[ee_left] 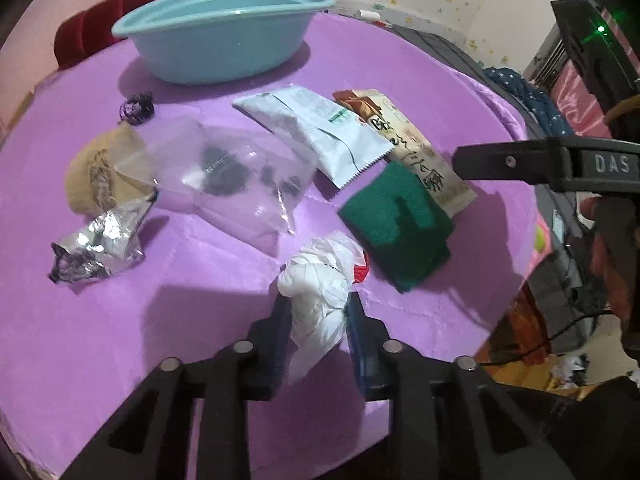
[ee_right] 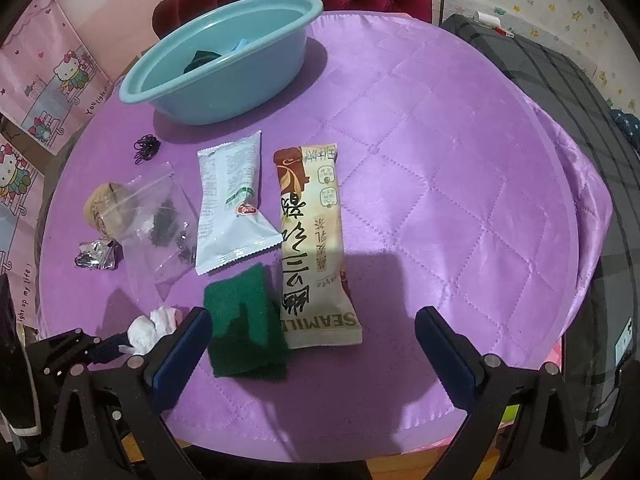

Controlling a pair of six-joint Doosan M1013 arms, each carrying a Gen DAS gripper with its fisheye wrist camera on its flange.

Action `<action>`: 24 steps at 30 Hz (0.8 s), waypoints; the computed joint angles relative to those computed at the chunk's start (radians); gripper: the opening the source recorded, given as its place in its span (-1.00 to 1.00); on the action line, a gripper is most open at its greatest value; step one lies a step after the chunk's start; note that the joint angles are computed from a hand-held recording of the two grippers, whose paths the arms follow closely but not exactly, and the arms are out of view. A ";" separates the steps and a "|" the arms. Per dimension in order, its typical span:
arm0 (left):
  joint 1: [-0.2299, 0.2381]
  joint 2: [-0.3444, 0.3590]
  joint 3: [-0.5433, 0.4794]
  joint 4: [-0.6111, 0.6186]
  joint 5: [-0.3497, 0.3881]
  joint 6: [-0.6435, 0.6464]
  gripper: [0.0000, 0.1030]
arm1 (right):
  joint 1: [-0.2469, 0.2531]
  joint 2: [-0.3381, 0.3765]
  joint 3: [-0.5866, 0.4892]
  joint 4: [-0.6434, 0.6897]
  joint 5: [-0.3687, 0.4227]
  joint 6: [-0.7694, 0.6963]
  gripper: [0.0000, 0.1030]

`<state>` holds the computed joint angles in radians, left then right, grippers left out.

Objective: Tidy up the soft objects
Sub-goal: 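Grasp the white tissue with the left gripper while the right gripper grasps the snack packet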

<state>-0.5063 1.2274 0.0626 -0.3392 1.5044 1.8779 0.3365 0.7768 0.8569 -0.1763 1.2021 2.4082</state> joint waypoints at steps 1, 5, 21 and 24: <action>0.000 -0.002 0.003 0.001 0.000 0.010 -0.47 | -0.002 0.001 -0.002 0.003 0.002 -0.002 1.00; 0.003 -0.026 0.039 -0.002 -0.021 0.024 -0.50 | -0.009 0.005 -0.004 0.018 0.000 -0.014 1.00; 0.001 0.015 -0.059 0.025 0.003 -0.005 -0.50 | -0.035 0.091 -0.111 0.051 0.073 -0.096 0.39; -0.001 -0.010 -0.005 0.025 -0.029 0.010 -0.50 | -0.037 0.113 -0.136 0.061 0.090 -0.103 0.17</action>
<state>-0.5068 1.2173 0.0580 -0.3140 1.4753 1.8876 0.2999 0.8899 0.7208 -0.1155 1.2921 2.3055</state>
